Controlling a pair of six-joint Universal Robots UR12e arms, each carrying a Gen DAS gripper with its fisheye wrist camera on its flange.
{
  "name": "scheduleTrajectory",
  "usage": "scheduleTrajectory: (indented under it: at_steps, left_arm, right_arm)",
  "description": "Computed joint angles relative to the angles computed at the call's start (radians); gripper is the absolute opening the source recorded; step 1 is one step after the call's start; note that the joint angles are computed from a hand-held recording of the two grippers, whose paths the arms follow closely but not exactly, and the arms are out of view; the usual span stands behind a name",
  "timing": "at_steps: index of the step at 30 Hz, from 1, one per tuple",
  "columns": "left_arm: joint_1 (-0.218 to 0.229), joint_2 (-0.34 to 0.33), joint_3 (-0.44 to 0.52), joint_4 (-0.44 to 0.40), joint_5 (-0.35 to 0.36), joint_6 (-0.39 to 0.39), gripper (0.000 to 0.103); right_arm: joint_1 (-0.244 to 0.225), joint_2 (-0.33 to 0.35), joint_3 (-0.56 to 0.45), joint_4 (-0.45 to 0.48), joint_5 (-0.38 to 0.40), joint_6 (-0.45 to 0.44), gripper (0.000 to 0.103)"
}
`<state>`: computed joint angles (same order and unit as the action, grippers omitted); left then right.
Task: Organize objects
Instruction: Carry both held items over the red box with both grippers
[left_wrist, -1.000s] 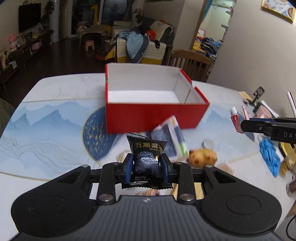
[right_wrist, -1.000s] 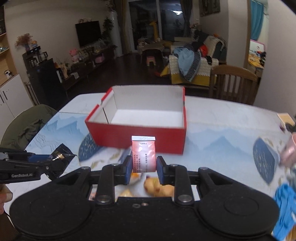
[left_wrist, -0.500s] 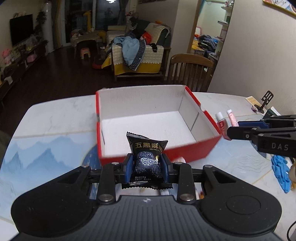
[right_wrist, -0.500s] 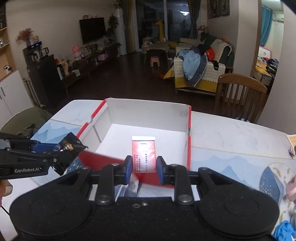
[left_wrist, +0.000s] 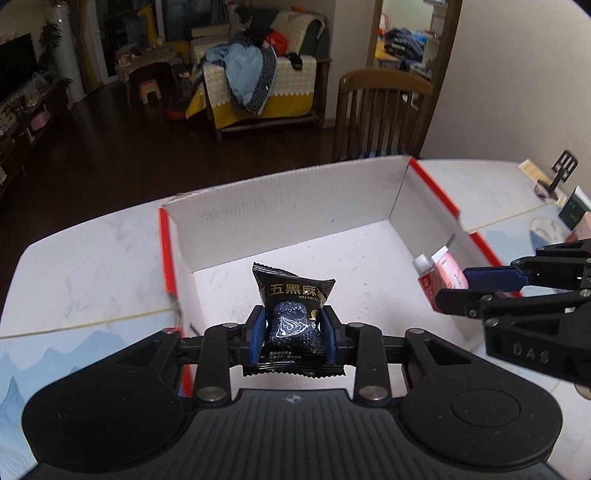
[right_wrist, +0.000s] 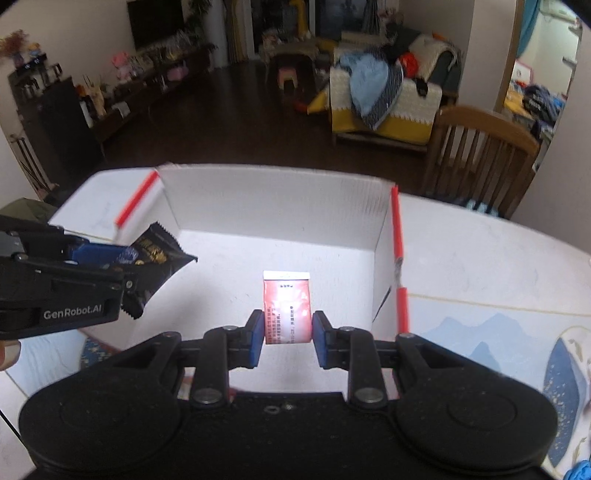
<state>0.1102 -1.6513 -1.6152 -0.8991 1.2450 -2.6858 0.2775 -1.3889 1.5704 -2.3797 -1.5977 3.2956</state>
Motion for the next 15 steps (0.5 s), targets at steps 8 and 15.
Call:
scheduleTrajectory:
  at_steps: [8,15]
  left_arm:
    - [-0.035,-0.078,0.062,-0.079,0.065,0.018,0.030]
    - [-0.052,-0.108,0.094,-0.163,0.108,0.036,0.030]
  right_arm:
    - [-0.011,0.067,-0.057,0.114,0.025,0.022,0.026]
    - [-0.012,0.099,-0.099,0.227,0.015,0.022,0.026]
